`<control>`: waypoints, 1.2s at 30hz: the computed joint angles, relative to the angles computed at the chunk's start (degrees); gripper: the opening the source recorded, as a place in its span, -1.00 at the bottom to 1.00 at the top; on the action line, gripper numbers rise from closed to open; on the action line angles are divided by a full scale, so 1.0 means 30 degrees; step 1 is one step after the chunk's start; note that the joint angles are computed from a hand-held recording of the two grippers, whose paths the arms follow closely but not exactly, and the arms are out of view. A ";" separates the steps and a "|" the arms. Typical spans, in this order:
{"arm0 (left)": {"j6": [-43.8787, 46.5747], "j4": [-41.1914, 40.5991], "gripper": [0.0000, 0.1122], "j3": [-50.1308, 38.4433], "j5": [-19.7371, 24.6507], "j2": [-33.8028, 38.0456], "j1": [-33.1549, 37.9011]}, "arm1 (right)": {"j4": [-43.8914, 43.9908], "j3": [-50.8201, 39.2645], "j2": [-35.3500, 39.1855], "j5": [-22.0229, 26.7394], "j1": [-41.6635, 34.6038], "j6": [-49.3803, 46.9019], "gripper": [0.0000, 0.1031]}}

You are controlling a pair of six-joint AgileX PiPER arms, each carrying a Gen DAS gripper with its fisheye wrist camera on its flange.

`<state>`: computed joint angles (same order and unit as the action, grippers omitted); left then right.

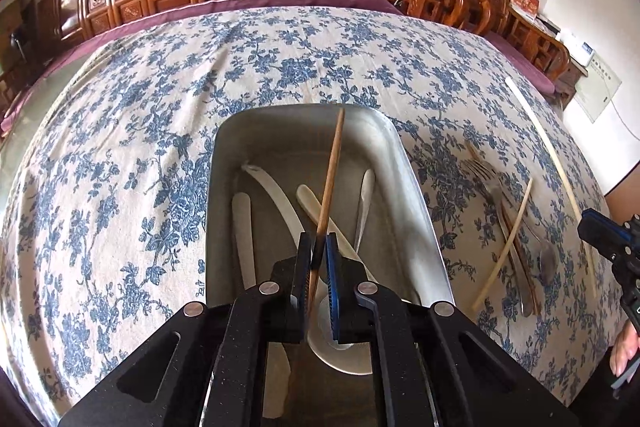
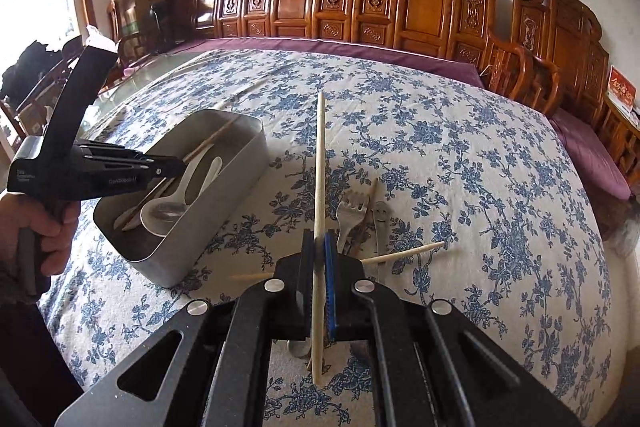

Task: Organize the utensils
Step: 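Lower the left tool's chopstick into the grey tray and open while the right tool holds its chopstick, then lower the chopstick into the grey tray and open the right tool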

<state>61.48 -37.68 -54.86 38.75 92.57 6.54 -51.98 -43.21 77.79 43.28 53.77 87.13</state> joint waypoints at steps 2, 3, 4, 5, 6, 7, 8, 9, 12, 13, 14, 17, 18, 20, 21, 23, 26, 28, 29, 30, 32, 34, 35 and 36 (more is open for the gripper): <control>0.0287 -0.0150 -0.90 0.0138 0.0071 -0.0179 0.0111 | 0.0033 -0.0167 0.0135 0.0100 0.0055 -0.0007 -0.88; 0.0397 -0.0207 -0.90 0.0173 0.0168 -0.0296 0.0214 | 0.0050 -0.0265 0.0212 0.0154 0.0097 -0.0038 -0.88; 0.0490 -0.0301 -0.89 0.0104 0.0283 -0.0296 0.0304 | 0.0075 -0.0357 0.0274 0.0187 0.0109 -0.0111 -0.88; 0.0539 -0.0371 -0.85 0.0050 0.0372 -0.0334 0.0385 | 0.0141 -0.0583 0.0423 0.0236 0.0174 -0.0191 -0.88; 0.0666 -0.0493 -0.81 0.0026 0.0478 -0.0434 0.0536 | 0.0189 -0.0819 0.0595 0.0211 0.0209 -0.0270 -0.88; 0.0717 -0.0565 -0.79 -0.0050 0.0543 -0.0464 0.0612 | 0.0212 -0.1085 0.0785 0.0254 0.0330 -0.0303 -0.88; 0.0888 -0.0712 -0.75 -0.0088 0.0620 -0.0546 0.0768 | 0.0226 -0.1422 0.1046 0.0271 0.0403 -0.0418 -0.88; 0.1021 -0.0813 -0.73 -0.0132 0.0686 -0.0610 0.0918 | 0.0240 -0.1711 0.1288 0.0296 0.0503 -0.0474 -0.88; 0.1169 -0.0961 -0.71 -0.0408 0.0893 -0.0631 0.1267 | 0.0429 -0.2665 0.2052 -0.0079 0.0552 -0.0681 -0.88; 0.1189 -0.0984 -0.71 -0.0560 0.0988 -0.0598 0.1427 | 0.0501 -0.2988 0.2311 -0.0315 0.0518 -0.0753 -0.88; 0.1228 -0.1068 -0.70 -0.0738 0.1105 -0.0539 0.1627 | 0.0586 -0.3352 0.2609 -0.0527 0.0482 -0.0850 -0.88; 0.1293 -0.1250 -0.62 -0.1260 0.1350 -0.0353 0.2128 | 0.0862 -0.4249 0.3382 -0.1163 0.0253 -0.1168 -0.88; 0.1354 -0.1311 -0.59 -0.1387 0.1364 -0.0313 0.2278 | 0.1009 -0.4564 0.3641 -0.1410 0.0132 -0.1330 -0.88; 0.1346 -0.1387 -0.58 -0.1651 0.1410 -0.0188 0.2556 | 0.1262 -0.5178 0.4150 -0.1918 -0.0080 -0.1580 -0.88; 0.1284 -0.1365 -0.58 -0.1834 0.1490 -0.0080 0.2666 | 0.1342 -0.5450 0.4390 -0.2093 -0.0140 -0.1679 -0.88; 0.1295 -0.1404 -0.55 -0.2147 0.1566 0.0126 0.2945 | 0.1526 -0.6056 0.4956 -0.2404 -0.0260 -0.1922 -0.88; 0.1297 -0.1515 -0.38 -0.2448 0.1464 0.0326 0.3269 | 0.1991 -0.6792 0.5793 -0.3285 -0.0533 -0.2278 -0.88; 0.1057 -0.1469 -0.35 -0.2811 0.1541 0.0604 0.3486 | 0.2285 -0.7160 0.6256 -0.3634 -0.0653 -0.2602 -0.88; 0.0940 -0.1442 -0.33 -0.2954 0.1580 0.0720 0.3583 | 0.2441 -0.7430 0.6617 -0.3813 -0.0699 -0.2783 -0.88; 0.0805 -0.1377 -0.31 -0.3112 0.1585 0.0836 0.3657 | 0.2519 -0.7563 0.6833 -0.3992 -0.0730 -0.2838 -0.88; 0.0764 -0.1349 -0.30 -0.3278 0.1578 0.0929 0.3756 | 0.2448 -0.7708 0.7166 -0.4269 -0.0766 -0.2707 -0.88; 0.0714 -0.1366 -0.30 -0.3356 0.1537 0.0974 0.3847 | 0.2251 -0.7664 0.7449 -0.4633 -0.0823 -0.2296 -0.88; 0.0690 -0.1367 -0.30 -0.3427 0.1569 0.1039 0.3905 | 0.2215 -0.7564 0.7549 -0.4866 -0.0884 -0.2086 -0.88; 0.0595 -0.1332 -0.29 -0.3520 0.1577 0.1101 0.3942 | 0.2298 -0.7507 0.7636 -0.5077 -0.0975 -0.2064 -0.88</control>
